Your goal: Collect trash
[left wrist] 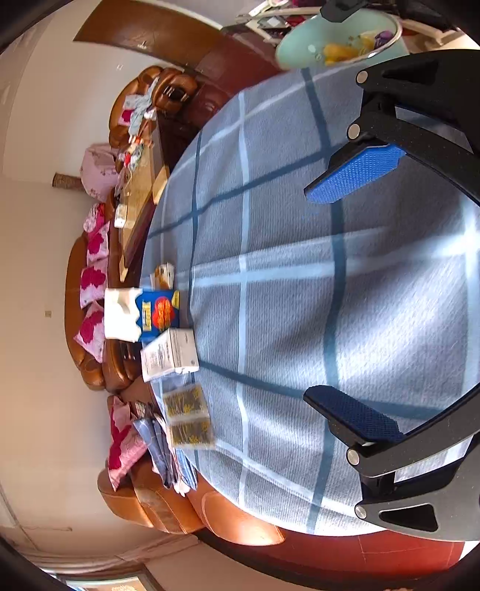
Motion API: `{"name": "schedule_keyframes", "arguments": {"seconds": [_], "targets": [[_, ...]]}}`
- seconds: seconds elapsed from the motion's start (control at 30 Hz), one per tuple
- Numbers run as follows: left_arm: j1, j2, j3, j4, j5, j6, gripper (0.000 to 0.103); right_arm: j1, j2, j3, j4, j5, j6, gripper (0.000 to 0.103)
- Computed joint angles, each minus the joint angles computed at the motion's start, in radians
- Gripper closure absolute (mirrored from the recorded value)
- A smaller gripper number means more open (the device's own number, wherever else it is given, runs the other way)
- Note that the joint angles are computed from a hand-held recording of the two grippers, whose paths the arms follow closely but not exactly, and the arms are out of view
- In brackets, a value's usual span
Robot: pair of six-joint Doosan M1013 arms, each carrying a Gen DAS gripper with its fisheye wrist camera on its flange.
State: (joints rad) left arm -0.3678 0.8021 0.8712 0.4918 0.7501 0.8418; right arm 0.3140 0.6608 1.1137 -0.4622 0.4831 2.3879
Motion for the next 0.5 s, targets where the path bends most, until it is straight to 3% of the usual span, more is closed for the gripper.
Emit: {"name": "schedule_keyframes", "arguments": {"seconds": [0.27,0.5], "targets": [[-0.044,-0.045,0.072,-0.06,-0.058,0.111,0.006,-0.009,-0.098,0.148,-0.157,0.025,0.18,0.019],[-0.078,-0.077,0.134,-0.194,-0.079,0.278,0.006,-0.023,-0.168,0.247,-0.118,0.041,0.166,0.018]]}}
